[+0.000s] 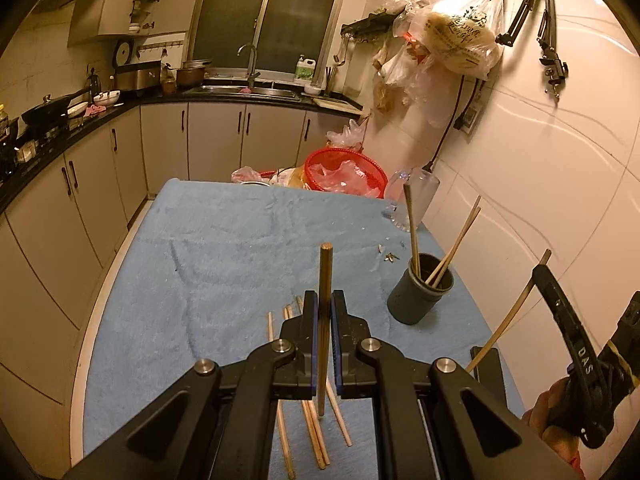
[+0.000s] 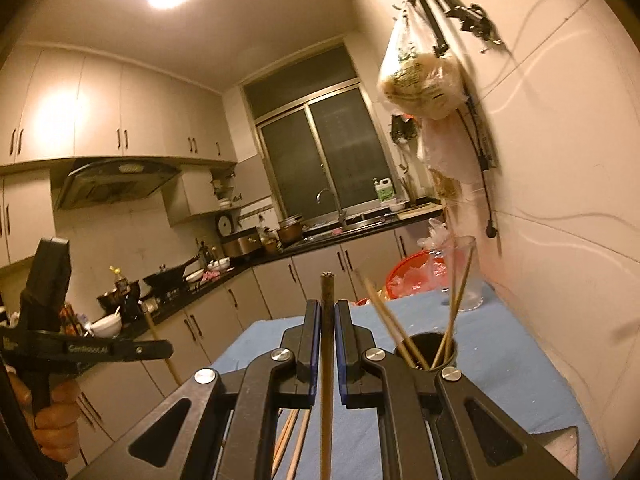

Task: Organize utensils
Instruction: 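Lift the held chopsticks upright and carry them toward the black cup, then lower the right tool's chopstick into the black cup while the left tool inserts its chopstick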

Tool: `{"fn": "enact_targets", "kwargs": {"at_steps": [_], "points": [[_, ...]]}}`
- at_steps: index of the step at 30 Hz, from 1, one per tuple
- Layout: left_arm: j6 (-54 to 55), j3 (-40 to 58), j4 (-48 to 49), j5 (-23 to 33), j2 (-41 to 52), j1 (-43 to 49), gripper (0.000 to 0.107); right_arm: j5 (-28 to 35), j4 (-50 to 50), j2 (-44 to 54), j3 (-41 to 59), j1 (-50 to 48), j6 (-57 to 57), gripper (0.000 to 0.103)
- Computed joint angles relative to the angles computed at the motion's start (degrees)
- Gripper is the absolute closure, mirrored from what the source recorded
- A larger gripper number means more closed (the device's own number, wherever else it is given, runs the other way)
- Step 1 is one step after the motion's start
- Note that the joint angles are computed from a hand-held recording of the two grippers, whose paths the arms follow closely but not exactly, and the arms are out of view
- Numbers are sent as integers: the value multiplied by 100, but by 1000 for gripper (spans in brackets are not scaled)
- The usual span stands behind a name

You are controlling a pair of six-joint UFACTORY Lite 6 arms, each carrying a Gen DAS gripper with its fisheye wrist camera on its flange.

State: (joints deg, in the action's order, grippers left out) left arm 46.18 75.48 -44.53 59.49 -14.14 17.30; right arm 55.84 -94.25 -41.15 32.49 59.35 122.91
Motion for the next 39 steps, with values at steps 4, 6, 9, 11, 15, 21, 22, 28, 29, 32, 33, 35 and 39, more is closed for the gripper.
{"fn": "enact_targets", "kwargs": {"at_steps": [4,6,9,11,15,21,22,28,29,32,33,35,39], "points": [[-123,211,36,48,62,-165,101,-212,74,-335,-4,-358,-158,96],[-248,277,121,0,61,-323,101,-311,101,-432,20,-531,-241,96],[-388,424,185,-4,95,-512,101,-466,128,-569,48,-776,-340,96],[-515,527,259,-43,121,-661,101,-578,136,-629,83,-942,-420,96],[-816,771,430,-136,219,-1006,101,-960,146,-717,166,-1414,-570,95],[-1500,1591,785,-233,692,-1665,101,-1819,18,-599,465,-2422,-621,96],[-1619,1749,849,-229,788,-1760,101,-2023,7,-555,562,-2629,-644,96],[-2269,2889,1108,-152,1437,-2262,101,-2604,-137,-187,1237,-3394,-859,96],[-2372,3115,1150,-128,1562,-2336,101,-2737,-173,-99,1369,-3554,-862,96],[-2667,3916,1317,-89,2062,-2577,101,-3100,-402,201,1716,-4032,-688,95],[-2788,4261,1400,-89,2290,-2673,101,-3280,-482,341,1867,-4239,-609,95],[-3051,4967,1537,14,2765,-2812,101,-3557,-748,595,2098,-4604,-333,95],[-3492,6459,1615,361,3783,-2958,101,-4057,-1456,1034,2436,-5192,471,95]]}}
